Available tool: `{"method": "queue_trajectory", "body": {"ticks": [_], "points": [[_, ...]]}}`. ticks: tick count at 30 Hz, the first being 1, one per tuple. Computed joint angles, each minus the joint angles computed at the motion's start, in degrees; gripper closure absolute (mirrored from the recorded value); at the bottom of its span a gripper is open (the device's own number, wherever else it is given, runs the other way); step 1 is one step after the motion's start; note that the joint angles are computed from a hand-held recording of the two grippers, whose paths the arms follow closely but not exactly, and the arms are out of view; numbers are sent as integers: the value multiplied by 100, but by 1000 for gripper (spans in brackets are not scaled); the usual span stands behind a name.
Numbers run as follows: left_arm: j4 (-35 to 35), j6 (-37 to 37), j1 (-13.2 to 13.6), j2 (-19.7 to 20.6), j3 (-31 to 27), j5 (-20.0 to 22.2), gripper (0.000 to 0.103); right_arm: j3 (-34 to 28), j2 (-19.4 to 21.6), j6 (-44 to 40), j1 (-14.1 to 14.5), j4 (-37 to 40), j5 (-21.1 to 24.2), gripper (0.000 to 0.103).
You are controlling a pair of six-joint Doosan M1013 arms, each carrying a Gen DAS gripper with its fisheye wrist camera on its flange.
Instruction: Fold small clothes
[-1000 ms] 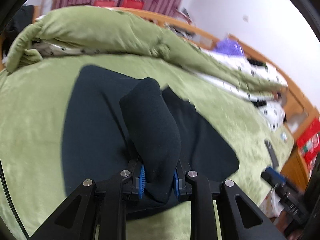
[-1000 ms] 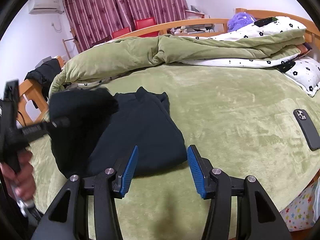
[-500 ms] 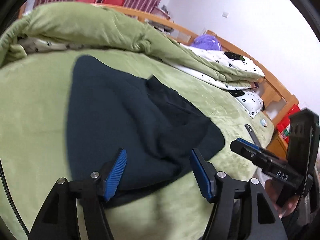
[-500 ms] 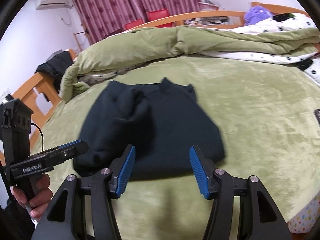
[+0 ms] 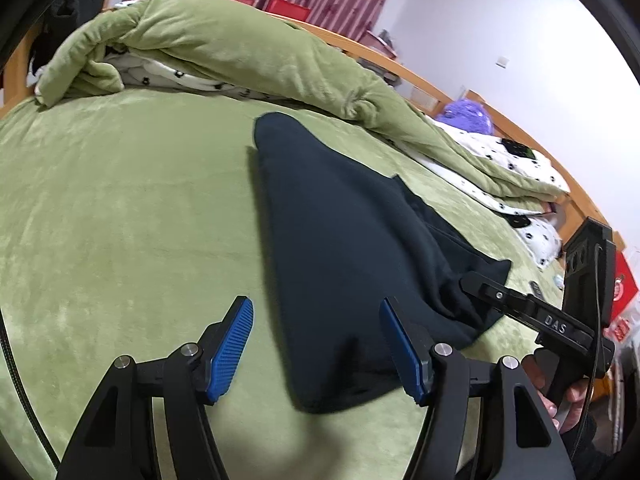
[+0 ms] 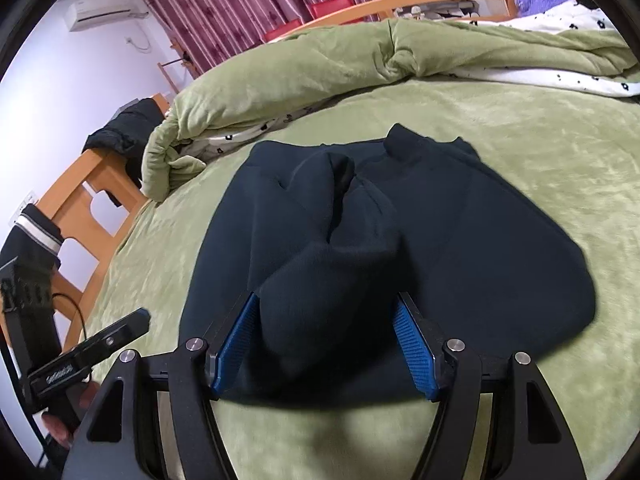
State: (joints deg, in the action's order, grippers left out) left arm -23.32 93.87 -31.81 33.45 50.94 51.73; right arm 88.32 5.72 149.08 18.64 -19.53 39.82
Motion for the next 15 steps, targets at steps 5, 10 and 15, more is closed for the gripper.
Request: {"method": "queue_trajectory", "body": {"ticks": [5, 10, 15], "points": [[286, -455, 28, 143, -165, 86, 40, -231, 300, -411, -153, 420, -33, 60], [319, -635, 59, 184, -175, 64, 40, -212, 190, -524, -53, -518, -251, 87], [118, -554, 73, 193, -153, 69, 40, 238, -402, 873, -40, -2250, -443, 88]]}}
